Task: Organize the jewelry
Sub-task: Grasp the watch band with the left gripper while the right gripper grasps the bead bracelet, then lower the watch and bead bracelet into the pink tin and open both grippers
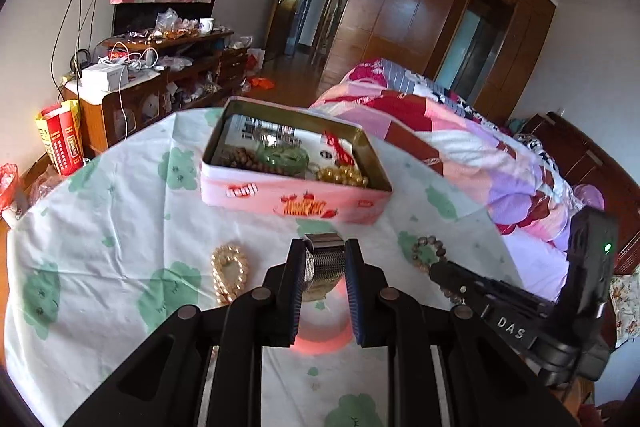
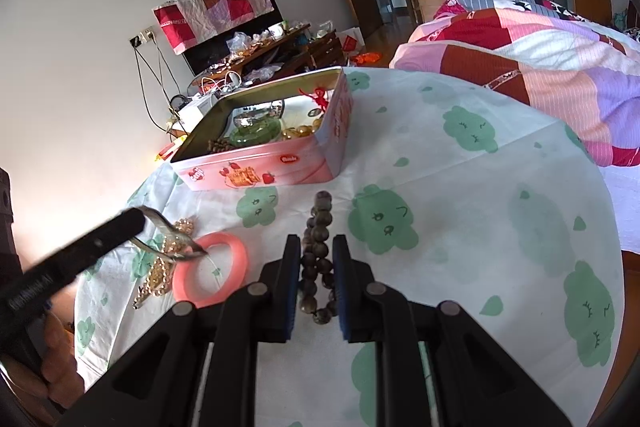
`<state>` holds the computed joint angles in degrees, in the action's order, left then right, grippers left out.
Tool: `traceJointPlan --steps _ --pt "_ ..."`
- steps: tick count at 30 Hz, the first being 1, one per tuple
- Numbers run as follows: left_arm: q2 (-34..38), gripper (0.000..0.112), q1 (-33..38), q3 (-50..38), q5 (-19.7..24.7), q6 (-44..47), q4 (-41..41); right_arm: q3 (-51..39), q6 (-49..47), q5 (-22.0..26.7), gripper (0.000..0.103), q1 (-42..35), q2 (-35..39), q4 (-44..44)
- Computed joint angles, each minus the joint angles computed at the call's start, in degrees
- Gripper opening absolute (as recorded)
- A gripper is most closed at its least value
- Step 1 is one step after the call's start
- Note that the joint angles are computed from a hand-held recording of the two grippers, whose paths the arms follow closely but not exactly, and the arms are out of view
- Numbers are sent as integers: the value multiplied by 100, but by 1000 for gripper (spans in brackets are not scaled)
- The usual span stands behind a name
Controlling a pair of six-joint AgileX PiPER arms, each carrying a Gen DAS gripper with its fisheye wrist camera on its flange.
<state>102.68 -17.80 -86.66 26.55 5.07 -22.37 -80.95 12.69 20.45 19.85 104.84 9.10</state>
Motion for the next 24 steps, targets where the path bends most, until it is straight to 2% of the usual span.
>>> traceJointPlan --steps 2,4,10,13,17,24 --pt "38 19 177 -87 169 470 -668 98 117 -119 19 18 -58 -108" --pt "82 19 283 -164 273 608 -926 160 102 -216 19 30 -107 -105" --pt "61 19 332 -184 301 626 -950 271 470 -490 19 147 -233 -570" --pt "52 19 336 -243 308 567 -885 154 165 -532 19 140 -201 -245" --pt "148 19 176 -509 203 126 -181 -65 -461 -550 19 96 -148 418" --pt "667 19 221 -1375 430 264 -303 -733 -969 -394 19 -67 175 1030"
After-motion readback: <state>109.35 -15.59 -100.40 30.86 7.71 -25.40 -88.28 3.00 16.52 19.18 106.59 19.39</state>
